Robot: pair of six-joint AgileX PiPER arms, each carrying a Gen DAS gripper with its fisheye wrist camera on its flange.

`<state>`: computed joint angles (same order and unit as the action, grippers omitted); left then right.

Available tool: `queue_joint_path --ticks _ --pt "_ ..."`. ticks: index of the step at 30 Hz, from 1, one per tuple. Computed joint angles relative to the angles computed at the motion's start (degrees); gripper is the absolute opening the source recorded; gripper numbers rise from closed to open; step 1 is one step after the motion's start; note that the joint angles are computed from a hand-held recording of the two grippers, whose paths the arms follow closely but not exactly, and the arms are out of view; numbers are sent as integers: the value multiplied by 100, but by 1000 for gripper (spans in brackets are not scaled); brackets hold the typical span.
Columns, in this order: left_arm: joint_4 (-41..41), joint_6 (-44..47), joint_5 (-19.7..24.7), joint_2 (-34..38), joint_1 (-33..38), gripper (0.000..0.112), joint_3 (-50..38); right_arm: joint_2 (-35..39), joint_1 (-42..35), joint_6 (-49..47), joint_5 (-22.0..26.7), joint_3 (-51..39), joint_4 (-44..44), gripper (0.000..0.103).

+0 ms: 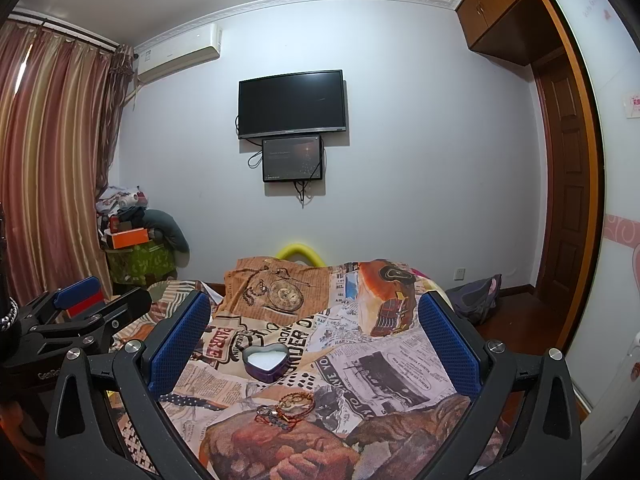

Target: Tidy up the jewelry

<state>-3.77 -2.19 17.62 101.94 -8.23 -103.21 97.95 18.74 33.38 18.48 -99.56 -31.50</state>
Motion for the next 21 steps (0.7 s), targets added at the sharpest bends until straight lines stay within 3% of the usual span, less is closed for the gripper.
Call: queue_joint_path --ticks 21 --pt "46 -77 51 53 -9 103 -86 7 -2 -19 -11 1 29 103"
